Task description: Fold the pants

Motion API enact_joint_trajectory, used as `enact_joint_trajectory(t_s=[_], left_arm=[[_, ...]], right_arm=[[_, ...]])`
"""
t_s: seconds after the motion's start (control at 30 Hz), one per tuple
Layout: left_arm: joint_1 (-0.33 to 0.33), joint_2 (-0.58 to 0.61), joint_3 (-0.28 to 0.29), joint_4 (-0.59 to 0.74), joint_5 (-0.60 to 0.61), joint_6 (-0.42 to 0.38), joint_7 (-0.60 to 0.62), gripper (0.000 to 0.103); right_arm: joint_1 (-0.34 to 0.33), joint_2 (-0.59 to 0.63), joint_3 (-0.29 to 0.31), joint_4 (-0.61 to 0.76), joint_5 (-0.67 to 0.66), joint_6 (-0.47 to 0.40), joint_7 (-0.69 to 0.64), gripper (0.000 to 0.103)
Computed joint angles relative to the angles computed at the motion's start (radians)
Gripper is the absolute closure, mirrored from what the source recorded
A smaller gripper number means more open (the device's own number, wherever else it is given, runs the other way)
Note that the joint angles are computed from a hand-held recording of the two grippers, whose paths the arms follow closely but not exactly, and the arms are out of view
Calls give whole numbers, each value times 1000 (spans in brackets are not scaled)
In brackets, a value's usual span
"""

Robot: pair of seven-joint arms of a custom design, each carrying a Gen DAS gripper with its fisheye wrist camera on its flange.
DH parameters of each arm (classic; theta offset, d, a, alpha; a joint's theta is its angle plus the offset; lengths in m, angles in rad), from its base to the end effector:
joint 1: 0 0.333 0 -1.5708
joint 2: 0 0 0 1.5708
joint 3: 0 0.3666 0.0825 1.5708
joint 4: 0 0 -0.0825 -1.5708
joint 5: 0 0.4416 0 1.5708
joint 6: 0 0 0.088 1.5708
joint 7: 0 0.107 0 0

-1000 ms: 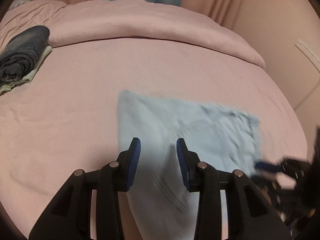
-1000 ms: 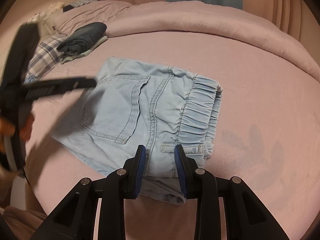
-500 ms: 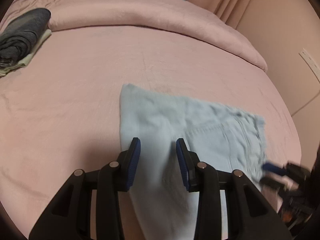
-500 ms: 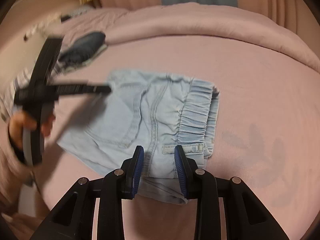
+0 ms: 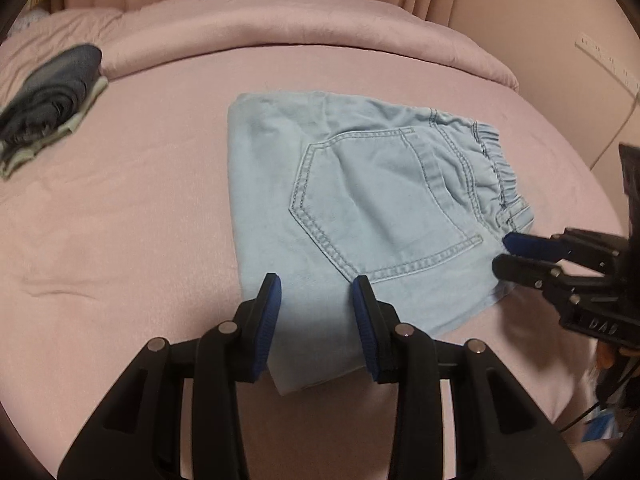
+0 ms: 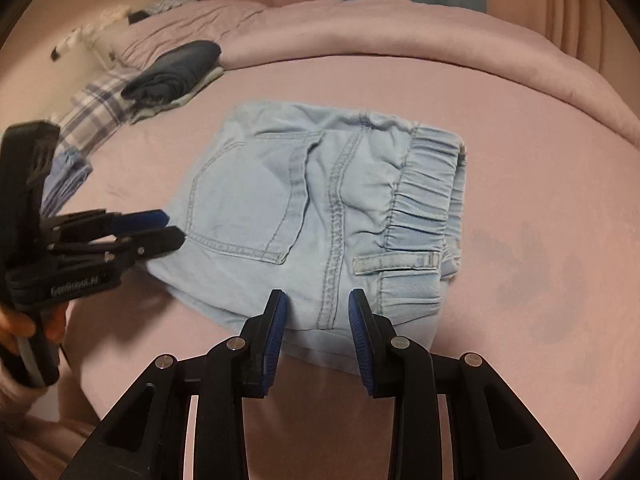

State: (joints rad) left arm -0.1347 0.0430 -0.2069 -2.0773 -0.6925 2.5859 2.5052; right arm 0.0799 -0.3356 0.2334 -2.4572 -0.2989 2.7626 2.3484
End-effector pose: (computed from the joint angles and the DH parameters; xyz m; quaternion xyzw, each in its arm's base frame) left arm 0.6095 -0.2028 0.4762 -0.3718 0.8689 -0.3178 0.0760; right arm 0.4811 0.1760 0.5050 -0.5941 0.7335 -0.2010 0.2619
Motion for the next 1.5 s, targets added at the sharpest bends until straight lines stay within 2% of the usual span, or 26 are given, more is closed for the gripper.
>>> enact_joint_trajectory(t_s=[0.1, 0.23, 0.33, 0.43, 0.57, 0.7, 1.0, 1.1, 1.17, 1.23, 1.3, 1.4, 1.5], left_arm=[[1, 12, 0, 14, 32, 2, -32, 67], [8, -22, 4, -4, -18, -13, -9, 66], [2, -49, 15, -33, -29, 1, 11, 65], [-9, -59, 24, -47, -27, 14, 12, 65], [-20, -67, 31, -63, -11, 24, 7, 65], [-24, -65, 36, -66, 3, 24, 3, 65], [-23, -63, 38, -60, 6, 17, -4, 65], [-20, -65, 40, -58, 4, 14, -7, 60], [-20, -69, 40, -60, 7, 23, -20, 49], [-18, -71, 43, -58, -1, 23, -26, 47], [-18, -73, 46, -57, -3, 23, -32, 46], [-15, -72, 49, -53, -10, 21, -42, 41], [-11, -69, 52, -47, -15, 15, -49, 41]], right_arm=[[17, -8, -22, 0, 44, -7, -17, 70], [5, -41, -12, -16, 49, 18, -7, 70], [-11, -69, 7, -30, 53, 43, 1, 70], [-61, -81, 48, -25, 14, 40, 34, 70], [-84, -51, 68, 2, -14, 18, 65, 70], [-41, -5, 30, 23, 5, -34, 52, 70], [-2, -5, -6, 20, 2, -28, 63, 70], [7, -25, -21, 5, 21, -20, 51, 70], [5, -34, -23, -3, 38, 0, 46, 70], [5, -49, -27, -15, 63, 24, 36, 69], [-5, -64, -23, -24, 81, 43, 35, 64], [-13, -87, -26, -48, 126, 86, 26, 60], [-19, -101, -32, -66, 184, 115, 12, 47]])
